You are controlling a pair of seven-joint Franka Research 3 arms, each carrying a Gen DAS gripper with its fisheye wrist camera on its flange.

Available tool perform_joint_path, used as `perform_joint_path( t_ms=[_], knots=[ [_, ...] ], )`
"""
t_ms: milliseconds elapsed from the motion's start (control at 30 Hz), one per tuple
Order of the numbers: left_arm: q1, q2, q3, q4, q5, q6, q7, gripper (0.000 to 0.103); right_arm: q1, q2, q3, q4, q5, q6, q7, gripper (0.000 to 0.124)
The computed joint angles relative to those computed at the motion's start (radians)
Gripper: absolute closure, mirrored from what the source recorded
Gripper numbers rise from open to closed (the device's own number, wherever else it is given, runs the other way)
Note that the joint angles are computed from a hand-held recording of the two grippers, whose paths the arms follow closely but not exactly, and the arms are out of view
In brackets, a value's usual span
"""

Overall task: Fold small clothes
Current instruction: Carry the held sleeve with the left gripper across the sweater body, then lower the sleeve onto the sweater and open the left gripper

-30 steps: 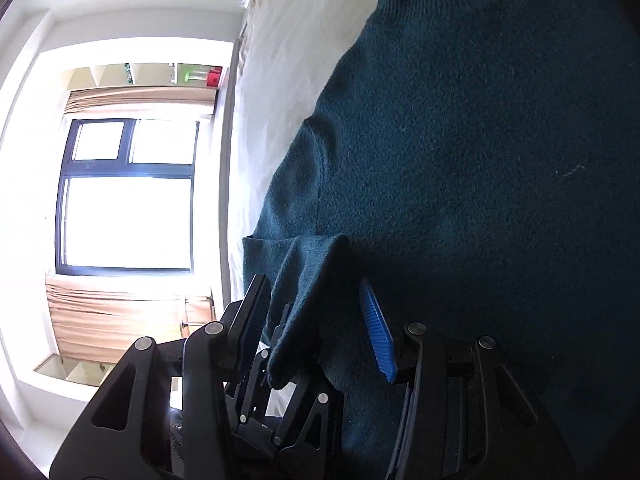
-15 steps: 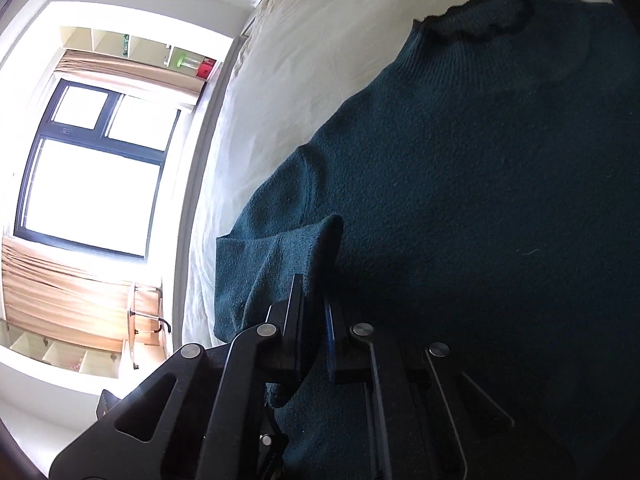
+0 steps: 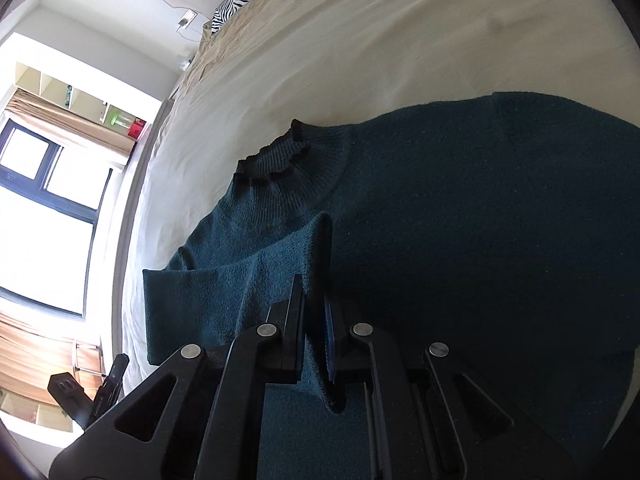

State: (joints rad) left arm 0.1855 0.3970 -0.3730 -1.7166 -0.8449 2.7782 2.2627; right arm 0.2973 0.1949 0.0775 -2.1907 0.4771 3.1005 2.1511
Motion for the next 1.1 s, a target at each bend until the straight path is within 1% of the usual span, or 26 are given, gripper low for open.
perform_joint_path(
  t_ms=[33, 67, 133, 167, 200, 267, 333, 367, 400, 433, 467, 600, 733, 767, 800, 833, 933, 1000, 1033, 1067, 1100],
  knots=[
    [-0.001, 0.016, 0.002, 0.027, 0.004, -0.014, -0.013, 0.087, 0.003, -0.004, -0.010, -0.011, -0.004, 0.003, 0.009, 0.117],
    [-0.006, 0.034, 0.007, 0.058, 0.018, -0.028, -0.031, 0.087, 0.021, -0.009, -0.034, -0.024, -0.029, 0.008, 0.036, 0.117],
    [-0.008, 0.060, 0.002, 0.098, 0.034, -0.046, -0.043, 0.087, 0.037, -0.023, -0.061, -0.052, -0.059, 0.018, 0.075, 0.117],
    [-0.010, 0.073, 0.002, 0.117, 0.047, -0.056, -0.053, 0.089, 0.051, -0.024, -0.077, -0.064, -0.079, 0.027, 0.103, 0.117],
    [-0.012, 0.087, 0.001, 0.136, 0.061, -0.070, -0.064, 0.090, 0.048, -0.026, -0.082, -0.067, -0.085, 0.026, 0.113, 0.117],
    [-0.013, 0.119, -0.006, 0.179, 0.080, -0.103, -0.082, 0.091, 0.112, -0.016, -0.138, -0.079, -0.149, 0.047, 0.204, 0.117],
    [-0.021, 0.147, -0.007, 0.212, 0.107, -0.122, -0.106, 0.091, 0.141, -0.013, -0.179, -0.080, -0.202, 0.042, 0.257, 0.117],
    [-0.028, 0.164, -0.007, 0.233, 0.121, -0.133, -0.123, 0.091, 0.174, -0.042, -0.207, -0.120, -0.210, 0.049, 0.273, 0.117],
    [-0.026, 0.181, -0.014, 0.254, 0.128, -0.149, -0.133, 0.091, 0.172, -0.043, -0.212, -0.126, -0.249, 0.058, 0.307, 0.117],
    [-0.025, 0.195, -0.018, 0.270, 0.134, -0.159, -0.142, 0.091, 0.203, -0.061, -0.239, -0.160, -0.287, 0.072, 0.347, 0.117],
    [-0.030, 0.209, -0.020, 0.286, 0.145, -0.164, -0.151, 0.091, 0.208, -0.068, -0.246, -0.174, -0.307, 0.077, 0.364, 0.117],
    [-0.052, 0.278, -0.023, 0.377, 0.210, -0.211, -0.185, 0.091, 0.191, -0.089, -0.230, -0.205, -0.351, 0.073, 0.405, 0.117],
    [-0.080, 0.346, -0.015, 0.476, 0.282, -0.257, -0.235, 0.091, 0.169, -0.102, -0.203, -0.238, -0.353, 0.097, 0.426, 0.117],
    [-0.089, 0.366, -0.008, 0.506, 0.306, -0.272, -0.252, 0.091, 0.148, -0.101, -0.180, -0.243, -0.336, 0.100, 0.413, 0.117],
    [-0.096, 0.384, -0.005, 0.531, 0.325, -0.287, -0.266, 0.091, 0.115, -0.099, -0.142, -0.250, -0.306, 0.115, 0.389, 0.117],
    [-0.102, 0.400, -0.004, 0.555, 0.342, -0.299, -0.275, 0.091, 0.108, -0.093, -0.132, -0.250, -0.290, 0.131, 0.377, 0.117],
    [-0.116, 0.433, -0.003, 0.604, 0.387, -0.321, -0.286, 0.091, 0.143, -0.090, -0.166, -0.245, -0.272, 0.125, 0.350, 0.117],
    [-0.134, 0.465, 0.006, 0.654, 0.419, -0.344, -0.309, 0.091, 0.217, -0.086, -0.249, -0.232, -0.327, 0.092, 0.382, 0.117],
    [-0.146, 0.484, 0.015, 0.684, 0.440, -0.361, -0.325, 0.091, 0.227, -0.091, -0.263, -0.236, -0.350, 0.086, 0.399, 0.117],
    [-0.158, 0.503, 0.024, 0.710, 0.461, -0.373, -0.341, 0.091, 0.206, -0.092, -0.242, -0.239, -0.346, 0.091, 0.397, 0.117],
    [-0.171, 0.527, 0.033, 0.746, 0.483, -0.392, -0.357, 0.091, 0.161, -0.092, -0.191, -0.244, -0.314, 0.104, 0.374, 0.117]
  ],
)
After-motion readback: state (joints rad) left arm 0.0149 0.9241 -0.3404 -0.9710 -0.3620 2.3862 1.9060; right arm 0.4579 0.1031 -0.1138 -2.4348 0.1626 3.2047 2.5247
